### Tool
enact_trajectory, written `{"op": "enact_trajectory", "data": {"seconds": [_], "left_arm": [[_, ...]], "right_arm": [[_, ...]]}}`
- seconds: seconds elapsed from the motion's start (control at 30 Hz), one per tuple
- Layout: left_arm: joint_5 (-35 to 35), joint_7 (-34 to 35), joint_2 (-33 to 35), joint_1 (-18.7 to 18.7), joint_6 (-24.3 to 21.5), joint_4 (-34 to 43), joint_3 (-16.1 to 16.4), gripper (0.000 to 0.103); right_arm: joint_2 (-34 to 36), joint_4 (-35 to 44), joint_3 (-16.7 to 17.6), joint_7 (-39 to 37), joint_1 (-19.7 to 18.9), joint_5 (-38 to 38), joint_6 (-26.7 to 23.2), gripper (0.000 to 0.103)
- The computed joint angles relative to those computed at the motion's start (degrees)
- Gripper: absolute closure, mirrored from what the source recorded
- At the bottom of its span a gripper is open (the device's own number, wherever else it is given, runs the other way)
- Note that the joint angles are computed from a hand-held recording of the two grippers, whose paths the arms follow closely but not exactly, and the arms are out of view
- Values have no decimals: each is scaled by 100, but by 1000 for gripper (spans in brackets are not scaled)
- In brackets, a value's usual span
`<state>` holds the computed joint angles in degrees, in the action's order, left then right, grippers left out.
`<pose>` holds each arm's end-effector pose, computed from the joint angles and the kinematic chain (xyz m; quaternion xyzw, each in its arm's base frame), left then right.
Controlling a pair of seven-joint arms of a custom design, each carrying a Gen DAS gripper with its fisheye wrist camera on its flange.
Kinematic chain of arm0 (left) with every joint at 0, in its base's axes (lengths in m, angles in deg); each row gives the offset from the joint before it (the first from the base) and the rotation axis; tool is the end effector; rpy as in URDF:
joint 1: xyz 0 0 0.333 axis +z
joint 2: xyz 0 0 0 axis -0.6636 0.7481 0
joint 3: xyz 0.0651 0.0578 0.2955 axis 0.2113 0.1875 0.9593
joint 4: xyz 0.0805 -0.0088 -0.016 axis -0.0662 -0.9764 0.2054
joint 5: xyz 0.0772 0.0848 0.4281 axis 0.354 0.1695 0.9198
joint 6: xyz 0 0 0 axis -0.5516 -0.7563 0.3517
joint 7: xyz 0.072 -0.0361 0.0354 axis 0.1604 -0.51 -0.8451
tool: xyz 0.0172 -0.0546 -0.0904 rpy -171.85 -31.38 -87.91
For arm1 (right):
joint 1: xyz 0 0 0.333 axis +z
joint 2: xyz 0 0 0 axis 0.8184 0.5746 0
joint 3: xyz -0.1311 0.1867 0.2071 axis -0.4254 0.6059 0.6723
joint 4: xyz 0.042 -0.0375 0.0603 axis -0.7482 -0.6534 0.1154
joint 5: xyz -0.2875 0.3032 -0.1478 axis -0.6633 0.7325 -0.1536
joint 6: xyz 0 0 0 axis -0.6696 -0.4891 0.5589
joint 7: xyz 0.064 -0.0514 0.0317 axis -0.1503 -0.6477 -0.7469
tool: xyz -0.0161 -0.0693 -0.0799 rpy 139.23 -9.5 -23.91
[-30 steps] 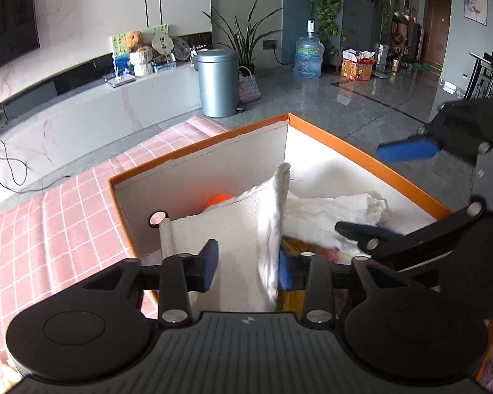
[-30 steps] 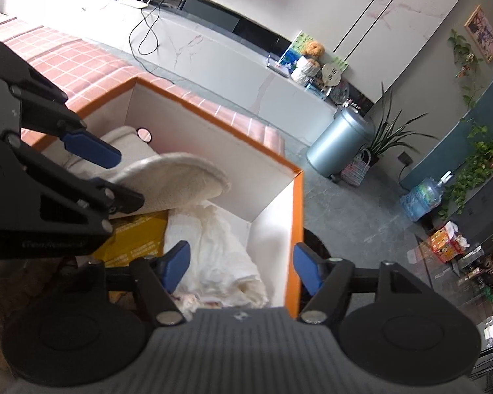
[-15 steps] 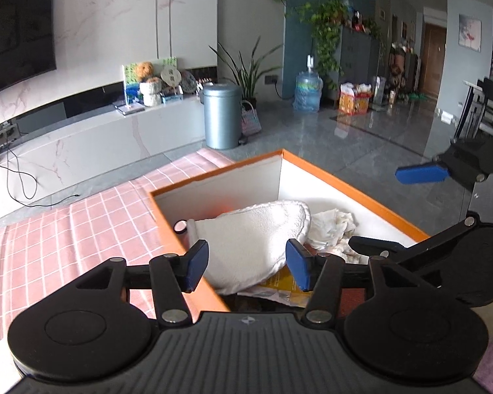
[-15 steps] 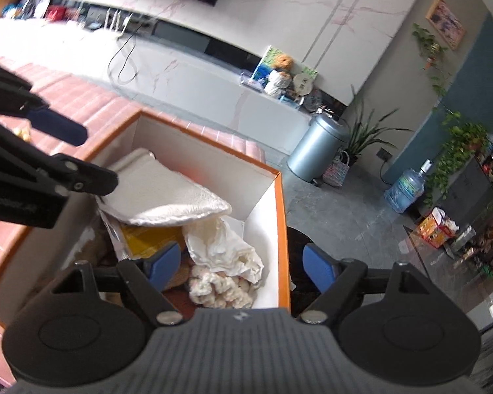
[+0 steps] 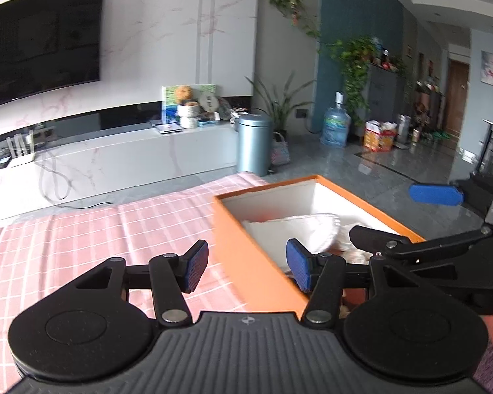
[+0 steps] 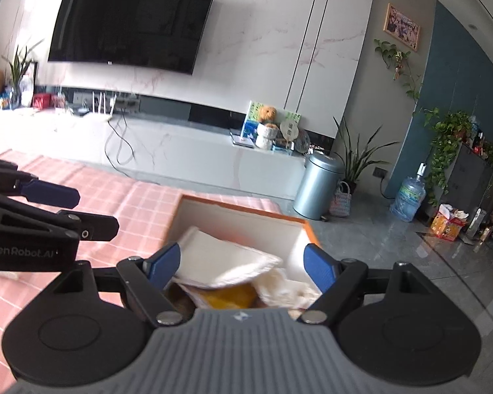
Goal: Organize soft objects
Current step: 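Raise both open grippers away from the box, then move both open grippers over the tablecloth toward the yellow cloth and bubble wrap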
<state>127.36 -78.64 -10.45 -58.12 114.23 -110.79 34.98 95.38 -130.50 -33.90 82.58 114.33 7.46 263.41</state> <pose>0.5423 -0.3161 0.3677 -0.6446 0.5671 -0.3539 0.3710 0.6365 0.4994 0.3557 -0.7625 0.3456 -0.3335 0.4335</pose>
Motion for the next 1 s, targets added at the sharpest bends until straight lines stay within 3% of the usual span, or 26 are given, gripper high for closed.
{"op": "enact_trajectory", "data": {"seconds": [0.23,0.4,0.57,0.67,0.77,1.0], "left_arm": [[-53,-471,-573,113,-333,-718,-56,39],[-254,-699,-1008,282,-495,-1295,-132,39],[-336,-1108,-1382,418,-674,-1920,-237,39],[-566,-1121,-1408,426,-1047,-2122,-342,41],[-740,-1261,-1479,398,-1379,-2339,-413,42],[-1086,-1501,-1478,467,-1478,-2540,-370,46]], "right_arm": [[227,236,14,152,260,179,47,22],[393,523,342,322,170,123,15,22],[554,915,1335,235,-348,-53,54,23],[763,1200,1816,139,-591,-209,25,23],[1040,1563,1783,261,-541,-266,-206,23],[1833,2758,1456,956,-480,-912,-1139,26]]}}
